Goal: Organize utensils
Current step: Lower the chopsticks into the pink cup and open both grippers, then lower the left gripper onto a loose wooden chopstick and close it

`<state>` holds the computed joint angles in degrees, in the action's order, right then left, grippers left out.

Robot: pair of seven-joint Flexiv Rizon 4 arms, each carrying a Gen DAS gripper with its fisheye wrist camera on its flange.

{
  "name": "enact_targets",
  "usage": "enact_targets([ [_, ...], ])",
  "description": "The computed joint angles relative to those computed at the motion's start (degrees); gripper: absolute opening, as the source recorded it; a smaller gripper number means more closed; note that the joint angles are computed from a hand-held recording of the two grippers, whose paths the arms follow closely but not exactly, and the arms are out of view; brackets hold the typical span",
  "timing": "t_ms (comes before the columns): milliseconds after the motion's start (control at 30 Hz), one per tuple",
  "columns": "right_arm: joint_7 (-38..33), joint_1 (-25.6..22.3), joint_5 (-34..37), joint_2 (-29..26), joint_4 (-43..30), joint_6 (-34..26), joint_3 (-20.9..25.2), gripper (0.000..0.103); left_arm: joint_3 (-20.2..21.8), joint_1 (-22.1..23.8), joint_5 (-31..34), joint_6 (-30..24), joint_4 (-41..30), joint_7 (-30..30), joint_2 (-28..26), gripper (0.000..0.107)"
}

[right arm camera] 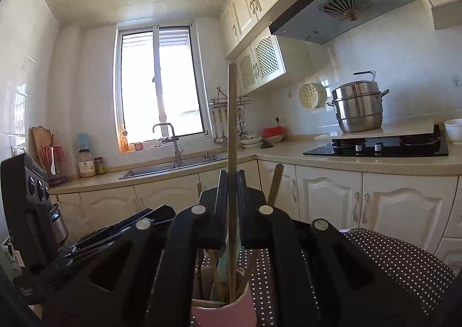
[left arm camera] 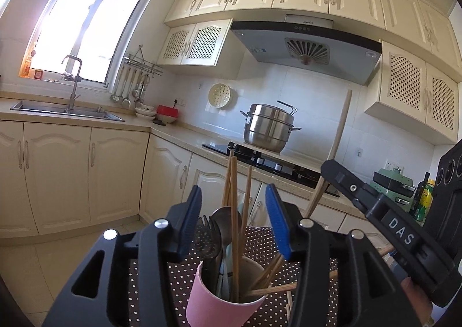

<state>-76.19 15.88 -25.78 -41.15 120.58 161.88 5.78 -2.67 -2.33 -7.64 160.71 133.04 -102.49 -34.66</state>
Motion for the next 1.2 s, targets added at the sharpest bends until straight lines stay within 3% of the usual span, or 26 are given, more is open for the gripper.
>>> enact_targets([
  [200, -0.02, 0.06, 0.78, 1.56, 1.78, -2.64, 0.06, 0.008, 0.1, -0.28, -0.69, -1.72, 2.06, -0.09, 1.97, 0.051],
  [267, -0.57, 0.24, 1.81, 2.1, 2.42, -3.0, 0.2, 0.014, 0.18, -0.72, -1.11, -2.45, 2.59, 0.23, 2.74, 0.053],
  [333, -0.76, 0.08, 2.49, 2.41, 2.99, -2.48, 0.49, 0.033, 0.33, -1.08, -1.18, -2.37, 3.15, 0.31, 3.36, 0.053],
  [633, -2.44, 0.36, 7.16, 5.19, 7.05, 0.1, 0.9, 0.055, 0.61, -3.68, -2.73, -1.21, 6.25, 1.57, 6.62, 0.062],
  [967, -2.78, -2.08, 10.75, 6.8, 13.24, 1.04, 0.02, 0.06, -0.06, -6.73, -3.86, -6.89, 10.43, 3.23, 9.35, 0.065],
  [1200, -3.38, -3.74, 11.93, 5.8, 16.55, -6.72, -1.1, 0.062, -1.32, -5.16, 1.92, -16.69, 11.88, 1.7, 9.14, 0.066],
])
